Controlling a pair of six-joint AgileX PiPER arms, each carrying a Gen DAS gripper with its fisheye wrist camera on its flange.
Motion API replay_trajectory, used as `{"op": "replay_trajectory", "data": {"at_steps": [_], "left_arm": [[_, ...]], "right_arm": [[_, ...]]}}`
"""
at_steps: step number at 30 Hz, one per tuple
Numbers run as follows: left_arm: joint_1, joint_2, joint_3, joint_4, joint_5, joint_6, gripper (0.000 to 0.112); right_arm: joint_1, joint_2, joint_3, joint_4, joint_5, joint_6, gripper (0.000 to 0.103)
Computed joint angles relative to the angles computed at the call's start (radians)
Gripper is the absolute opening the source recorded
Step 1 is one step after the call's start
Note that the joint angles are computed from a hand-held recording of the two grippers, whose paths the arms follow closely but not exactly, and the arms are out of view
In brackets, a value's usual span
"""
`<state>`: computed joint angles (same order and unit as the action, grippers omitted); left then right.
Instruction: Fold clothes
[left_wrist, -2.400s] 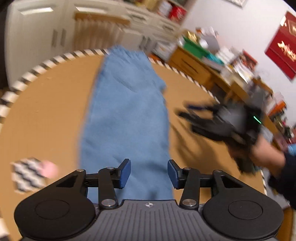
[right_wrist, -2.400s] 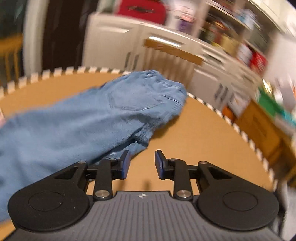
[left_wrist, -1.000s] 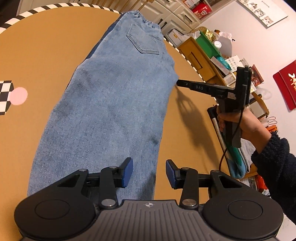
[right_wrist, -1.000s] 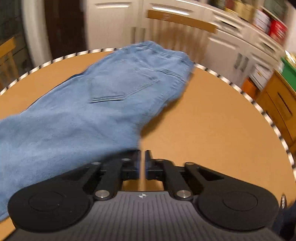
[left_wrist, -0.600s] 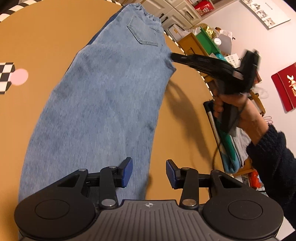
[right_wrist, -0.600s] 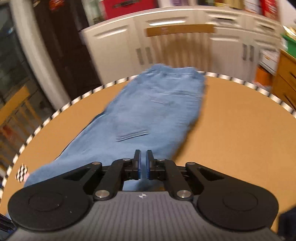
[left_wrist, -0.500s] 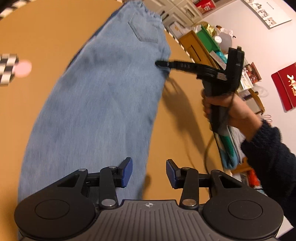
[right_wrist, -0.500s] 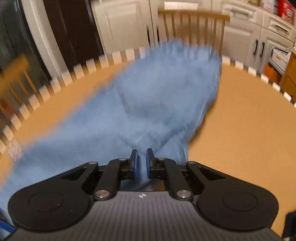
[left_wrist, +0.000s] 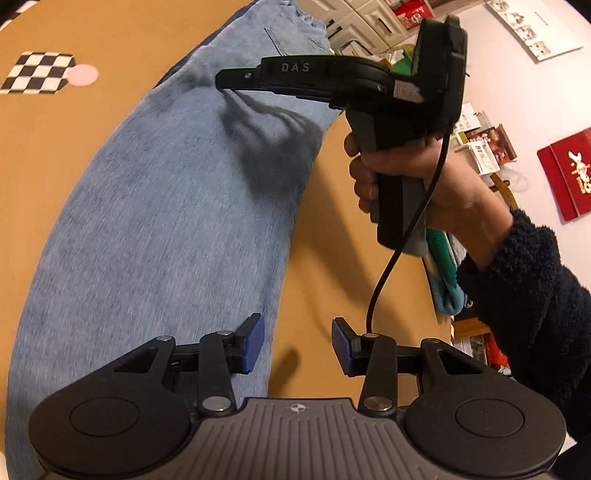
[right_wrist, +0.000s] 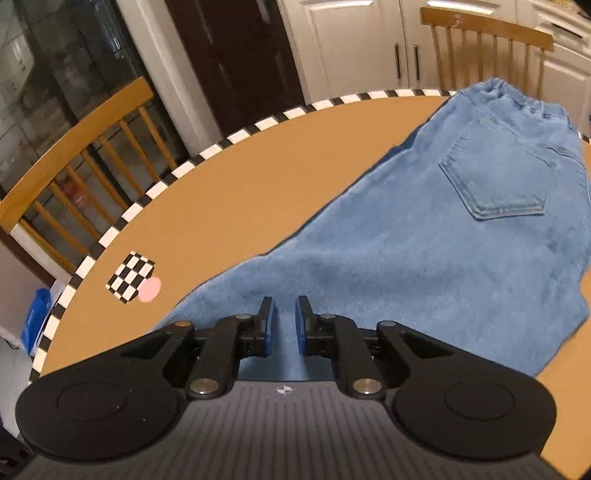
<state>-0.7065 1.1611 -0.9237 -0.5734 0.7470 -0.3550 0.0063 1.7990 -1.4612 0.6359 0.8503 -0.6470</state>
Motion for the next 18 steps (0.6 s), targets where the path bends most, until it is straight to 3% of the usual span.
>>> {"op": "replay_trajectory", "data": {"at_steps": [2,4,5,9,12,14,16,18], "left_arm": [[-0.006,-0.011,0.009,0.005,-0.004,-0.026,0.044],[-0.021,-0.025,0.011,0.028,-0.002,-0.052,0.044],[-0.028,-0.034,0.013,0.042,0.0,-0.063,0.045],[-0.07,-0.063,0.042,0.09,-0.047,-0.112,0.045],[-0.089,-0.072,0.028,0.147,-0.039,-0.133,0.044],[-0.132,-0.097,0.005,0.256,-0.033,-0.169,0.048],[-0.152,-0.136,0.001,0.315,-0.034,-0.172,0.057],[-0.113,-0.189,0.01,0.29,-0.007,-0.113,0.063]], "right_arm": [[0.025,-0.004,0.009,-0.028,-0.016,0.026,0.017],[0.02,0.005,-0.021,0.002,0.063,0.001,0.031],[0.022,-0.006,-0.002,0.036,0.06,-0.034,0.033],[0.08,-0.051,0.115,0.021,-0.067,-0.048,0.035],[0.079,-0.053,0.105,0.031,-0.032,-0.004,0.028],[0.036,-0.129,0.198,0.137,-0.049,-0.019,0.03],[0.002,-0.24,0.319,0.21,-0.082,-0.025,0.044],[-0.023,-0.368,0.444,0.215,-0.093,0.039,0.045]]}}
